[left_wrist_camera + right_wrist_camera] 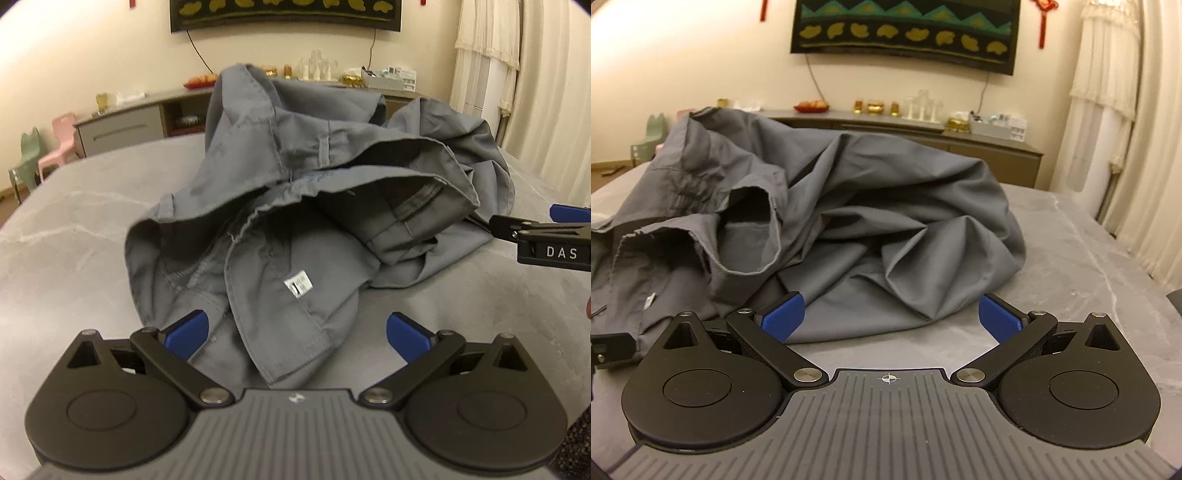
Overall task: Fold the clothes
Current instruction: 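Close the left and right grippers on the grey garment's edges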
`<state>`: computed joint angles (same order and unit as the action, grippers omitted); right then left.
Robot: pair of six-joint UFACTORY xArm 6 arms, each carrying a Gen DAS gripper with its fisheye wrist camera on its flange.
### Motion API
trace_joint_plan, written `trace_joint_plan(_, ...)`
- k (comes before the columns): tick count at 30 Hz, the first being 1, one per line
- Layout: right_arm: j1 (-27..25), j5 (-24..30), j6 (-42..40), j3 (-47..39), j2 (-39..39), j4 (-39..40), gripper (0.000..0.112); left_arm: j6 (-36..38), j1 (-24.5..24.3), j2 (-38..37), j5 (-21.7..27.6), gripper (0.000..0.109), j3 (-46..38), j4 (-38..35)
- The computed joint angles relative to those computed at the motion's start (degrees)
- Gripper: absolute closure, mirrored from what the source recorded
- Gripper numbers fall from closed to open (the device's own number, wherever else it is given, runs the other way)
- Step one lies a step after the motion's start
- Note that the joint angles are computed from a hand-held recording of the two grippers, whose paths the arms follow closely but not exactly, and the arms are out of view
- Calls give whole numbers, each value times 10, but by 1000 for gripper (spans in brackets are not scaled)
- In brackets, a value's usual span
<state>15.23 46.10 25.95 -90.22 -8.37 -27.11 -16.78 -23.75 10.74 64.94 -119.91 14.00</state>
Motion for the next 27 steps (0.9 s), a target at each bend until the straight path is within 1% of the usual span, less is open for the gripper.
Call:
trace_joint_plan(5, 5, 11, -21, -5, 3, 15, 12, 2, 4, -8, -12, 6, 13, -11)
trace_joint_plan(11, 7, 29, -27, -14, 9, 17, 12, 5, 5, -8, -15, 6, 14, -15)
trace_joint_plan(14, 7, 34, -28, -15, 10, 15, 13, 10, 4, -8, -16, 10, 14, -15)
trace_joint_plan(15, 7, 35, -30, -15, 10, 16, 15, 11, 4, -8, -17, 12, 15, -13)
trace_joint_plan(16, 8, 36, -32, -15, 10, 17, 21, 13, 4, -8, -17, 15, 15, -13)
trace_joint_plan(17, 8, 39, -35, -17, 11, 19, 24, 13, 3, -8, -18, 21, 16, -10)
trace_joint_plan(19, 6, 43, -43, -20, 12, 33, 41, 15, 2, -10, -21, 33, 18, -3)
trace_joint_plan(20, 5, 43, -49, -20, 12, 44, 48, 15, 1, -10, -21, 44, 20, 0)
trace_joint_plan(21, 3, 44, -54, -21, 13, 55, 62, 15, 1, -11, -21, 55, 20, 3)
trace_joint_plan(22, 1, 45, -61, -22, 13, 69, 72, 16, 0, -10, -21, 60, 20, 7)
trace_joint_plan(23, -2, 46, -67, -23, 14, 84, 78, 17, 0, -11, -21, 67, 20, 8)
trace_joint_plan(24, -3, 44, -74, -22, 13, 97, 90, 18, 0, -11, -22, 79, 22, 9)
trace_joint_plan(25, -5, 43, -81, -22, 12, 110, 102, 19, 0, -12, -23, 87, 23, 9)
trace_joint_plan(26, -6, 41, -86, -21, 12, 118, 106, 19, 1, -11, -22, 100, 22, 9)
trace_joint_plan(27, -6, 37, -88, -19, 10, 122, 109, 20, 2, -11, -22, 108, 21, 6)
